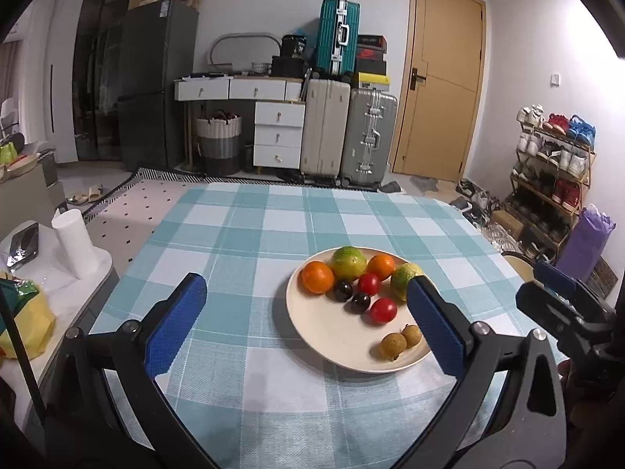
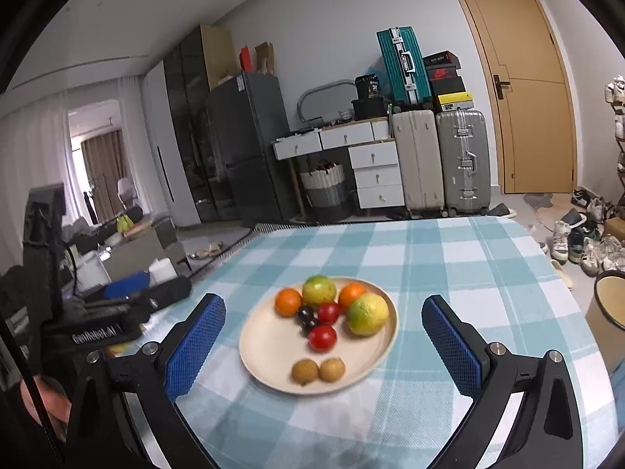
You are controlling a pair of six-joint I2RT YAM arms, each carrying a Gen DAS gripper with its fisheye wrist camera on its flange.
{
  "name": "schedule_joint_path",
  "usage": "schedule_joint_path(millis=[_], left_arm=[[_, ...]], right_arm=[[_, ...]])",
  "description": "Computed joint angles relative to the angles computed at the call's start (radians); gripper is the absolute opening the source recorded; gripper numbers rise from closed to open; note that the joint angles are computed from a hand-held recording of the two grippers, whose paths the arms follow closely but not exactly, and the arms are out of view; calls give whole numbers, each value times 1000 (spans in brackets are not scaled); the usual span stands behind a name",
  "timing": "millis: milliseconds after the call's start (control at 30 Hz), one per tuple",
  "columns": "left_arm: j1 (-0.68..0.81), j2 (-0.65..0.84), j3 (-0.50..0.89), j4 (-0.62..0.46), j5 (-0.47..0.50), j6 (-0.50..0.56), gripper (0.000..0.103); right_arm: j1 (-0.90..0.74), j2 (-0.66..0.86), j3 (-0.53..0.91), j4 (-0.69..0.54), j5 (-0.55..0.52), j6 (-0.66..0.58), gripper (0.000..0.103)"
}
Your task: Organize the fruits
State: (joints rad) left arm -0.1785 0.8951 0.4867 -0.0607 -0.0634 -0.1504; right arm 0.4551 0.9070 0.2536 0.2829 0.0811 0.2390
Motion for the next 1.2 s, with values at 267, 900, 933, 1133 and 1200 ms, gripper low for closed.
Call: schedule_joint_path(millis=[267, 900, 933, 1133, 1200], left_arm=[[14, -82, -106, 51, -7, 23, 102], [84, 167, -180, 342, -19, 52, 102], [82, 164, -184, 347, -29, 50, 102], [51, 213, -221, 484, -92, 63, 102], [44, 188, -224, 471, -97, 70, 102]], right_arm=[[44, -41, -59, -16, 74, 9, 103], [41, 90, -128, 214, 200, -21, 103], [35, 109, -130, 236, 197, -27, 103], [5, 194, -121, 292, 186, -36, 103], [-3, 207, -119, 301, 170, -42, 103]])
